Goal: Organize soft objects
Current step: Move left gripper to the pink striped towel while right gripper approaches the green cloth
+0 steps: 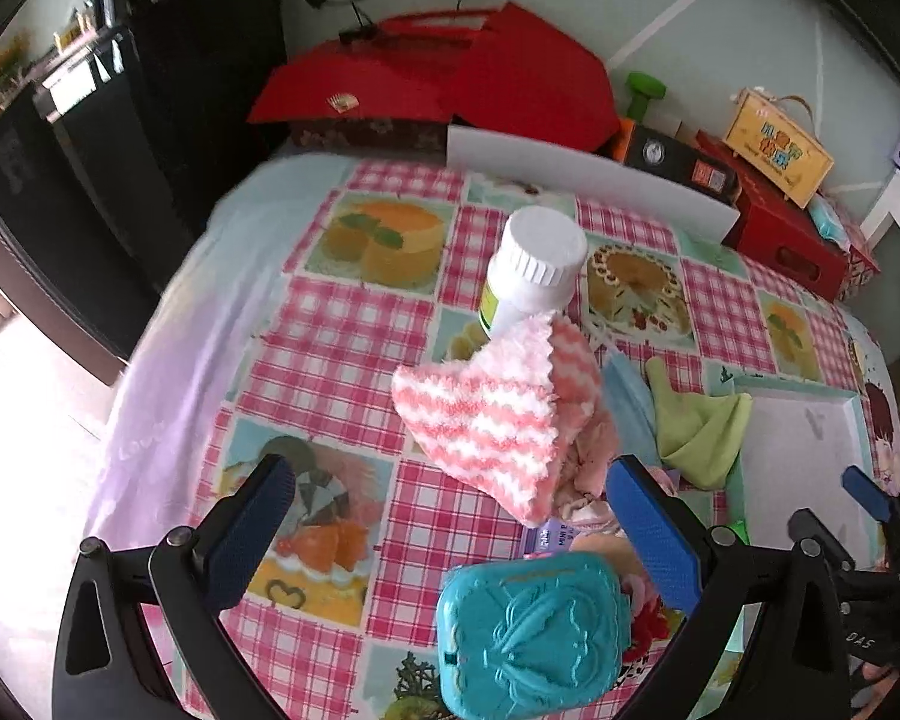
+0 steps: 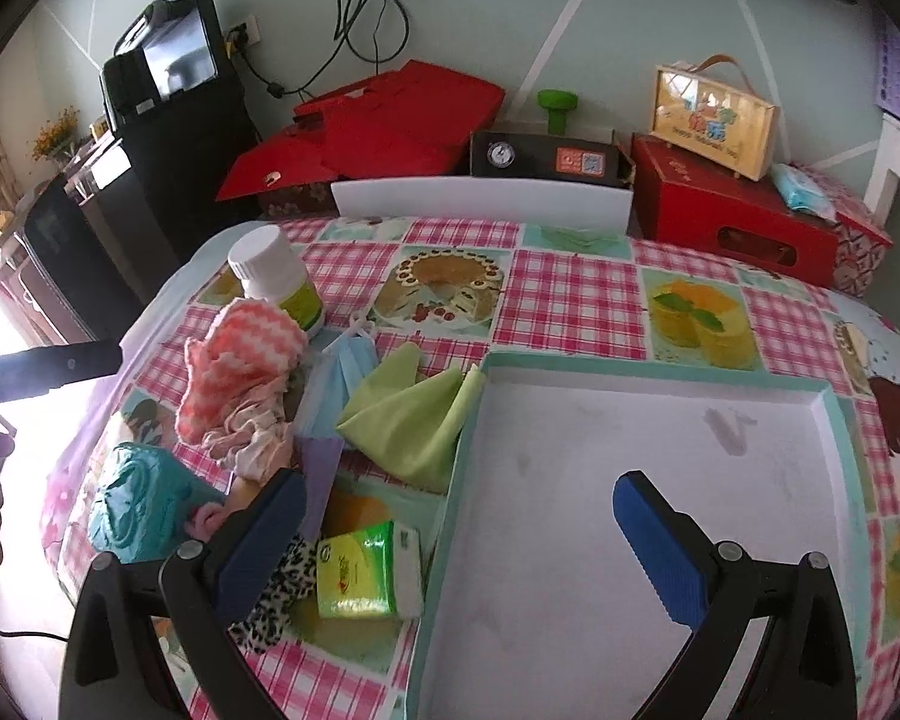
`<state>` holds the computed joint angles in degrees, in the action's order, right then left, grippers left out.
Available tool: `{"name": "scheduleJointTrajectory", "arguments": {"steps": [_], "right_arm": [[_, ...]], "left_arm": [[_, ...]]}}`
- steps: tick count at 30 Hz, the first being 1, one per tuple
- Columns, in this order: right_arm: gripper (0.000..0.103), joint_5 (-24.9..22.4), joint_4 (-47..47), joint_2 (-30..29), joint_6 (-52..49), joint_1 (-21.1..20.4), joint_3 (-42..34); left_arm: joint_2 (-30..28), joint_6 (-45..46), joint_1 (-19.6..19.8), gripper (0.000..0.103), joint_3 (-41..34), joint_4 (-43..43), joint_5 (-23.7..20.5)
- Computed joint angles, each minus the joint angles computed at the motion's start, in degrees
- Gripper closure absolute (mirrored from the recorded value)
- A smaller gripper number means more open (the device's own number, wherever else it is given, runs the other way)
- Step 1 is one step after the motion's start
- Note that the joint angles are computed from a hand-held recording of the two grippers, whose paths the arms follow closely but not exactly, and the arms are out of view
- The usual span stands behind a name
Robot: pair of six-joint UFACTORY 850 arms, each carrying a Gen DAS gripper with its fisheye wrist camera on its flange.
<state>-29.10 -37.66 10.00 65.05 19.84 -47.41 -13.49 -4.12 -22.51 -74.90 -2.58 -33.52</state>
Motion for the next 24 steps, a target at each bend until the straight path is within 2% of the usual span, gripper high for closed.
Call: {"name": "scheduleJointTrajectory", "arguments": {"steps": [7,9,17,18,22,24], "right_arm": [[0.001,4.87,6.98,-3.75,-9.85,-2.12,-2.43],[0.008,6.06,10.14,-4.97,-13.89,-2.39,-3.4],[0.026,8.0,25.23,-10.15,-30.87,-3.24,-6.45],[0.029,7.97,26.28,-10.62,-32.06,-3.3,-6.71],[0.03,7.54,27.83,-12.17,-33.86,-3.4,-7.47],[0.038,7.53,29.18,-12.66,-34.72,-3.67,-7.67]], "left_arm": [[-4.74,5.4,0.2,0.0,-4.17,-5.47,-3.89],[-6.22,4.58,-0.05,0.0,-5.43,-4.37,-5.11],[-9.76,4.76,-0.03,0.0,-8.34,-4.01,-7.46],[-10.08,4.89,0.04,0.0,-8.56,-4.22,-7.62],[-11.31,4.85,0.19,0.0,-9.31,-4.34,-7.97],[-12.06,4.32,0.24,0.0,-9.81,-3.87,-8.2]]}}
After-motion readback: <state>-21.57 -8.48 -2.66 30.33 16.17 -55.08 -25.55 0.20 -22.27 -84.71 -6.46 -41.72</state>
